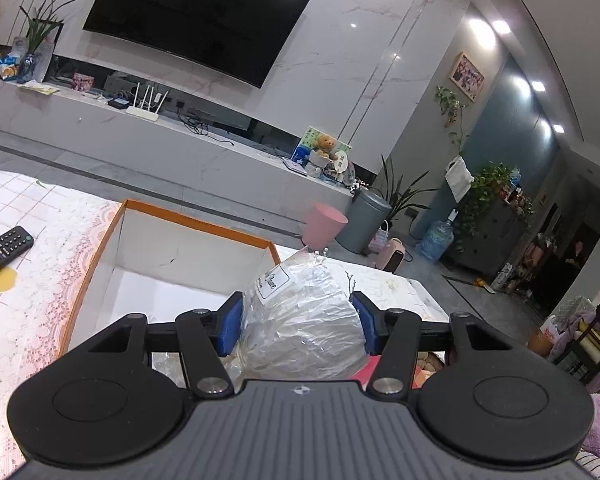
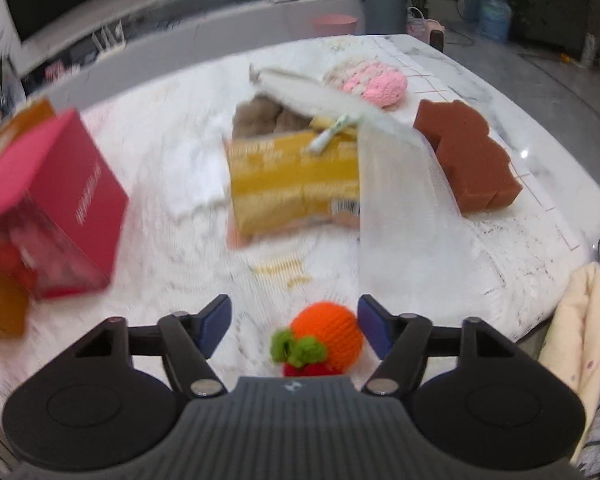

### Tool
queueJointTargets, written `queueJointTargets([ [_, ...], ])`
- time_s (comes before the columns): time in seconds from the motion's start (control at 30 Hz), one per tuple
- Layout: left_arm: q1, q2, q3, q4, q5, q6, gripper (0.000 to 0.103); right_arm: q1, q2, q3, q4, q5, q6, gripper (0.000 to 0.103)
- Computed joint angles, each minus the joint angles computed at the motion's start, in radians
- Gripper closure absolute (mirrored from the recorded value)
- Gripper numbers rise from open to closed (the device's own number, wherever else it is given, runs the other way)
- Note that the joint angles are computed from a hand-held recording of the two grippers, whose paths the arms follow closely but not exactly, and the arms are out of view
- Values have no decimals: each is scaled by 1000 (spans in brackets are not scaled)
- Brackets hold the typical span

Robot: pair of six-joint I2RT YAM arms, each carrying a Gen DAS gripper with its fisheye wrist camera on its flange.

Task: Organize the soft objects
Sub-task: 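Carry the plastic bag and knitted fruit over the orange box and release the bag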

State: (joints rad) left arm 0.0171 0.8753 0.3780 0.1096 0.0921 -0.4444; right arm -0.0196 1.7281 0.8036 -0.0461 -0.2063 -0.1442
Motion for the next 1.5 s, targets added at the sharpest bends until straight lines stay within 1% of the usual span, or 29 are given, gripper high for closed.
queueJointTargets([
  [0.07,13,0,4,-9,10,2,39,22,5,-19,20,68,-33,31],
  [0.2,36,-64,1,-72,-2,43,39,25,21,-46,67,139,-70,35],
  [0.23,44,-86,-2,-84,-5,45,39,33,15,-61,79,163,-84,41],
  [0.3,68,-128,-8,-107,6,44,39,28,1,-82,81,171,-111,57],
  [0.33,80,-143,-11,-113,14,43,39,28,2,-86,82,176,-114,58],
  [0.43,112,-180,-21,-128,20,42,39,35,-22,-119,118,201,-115,59],
  [0.5,135,-193,-19,-143,36,47,39,39,-70,-149,140,205,-122,59],
  [0.57,154,-162,-6,-157,76,86,39,46,-127,-164,142,214,-106,59],
  [0.63,145,-88,20,-166,71,98,39,60,-188,-148,108,179,-74,59],
  [0.73,94,38,70,-196,-33,83,39,117,-307,-113,38,55,-32,59],
  [0.77,75,59,73,-187,-73,81,39,152,-348,-105,27,21,-16,59],
  [0.8,65,69,74,-182,-94,81,39,188,-382,-96,20,-10,-1,59],
  [0.87,58,73,74,-179,-102,83,39,273,-428,-78,15,-68,27,59],
  [0.93,40,75,67,-163,-135,83,39,359,-439,-56,26,-121,44,59],
  [1.0,23,96,55,-113,-172,87,39,440,-408,-24,42,-165,38,59],
  [1.03,25,97,45,-94,-173,90,39,480,-381,-4,48,-169,36,59],
  [1.17,18,131,23,-12,-197,82,38,615,-250,71,76,-95,14,59],
  [1.23,8,138,19,4,-218,97,37,645,-170,130,55,-77,12,60],
  [1.27,0,147,20,18,-235,100,33,656,-137,153,49,-65,14,60],
  [1.3,-8,156,17,31,-256,99,26,665,-104,176,43,-53,10,60],
  [1.33,-5,169,23,29,-262,101,21,677,-79,193,38,-37,10,60],
  [1.37,-2,185,33,9,-265,98,12,683,-55,211,32,-26,16,60],
  [1.43,2,192,29,3,-261,80,11,684,-17,244,13,-20,26,60],
  [1.5,-1,159,-7,49,-280,51,5,674,-4,248,20,-15,24,60],
])
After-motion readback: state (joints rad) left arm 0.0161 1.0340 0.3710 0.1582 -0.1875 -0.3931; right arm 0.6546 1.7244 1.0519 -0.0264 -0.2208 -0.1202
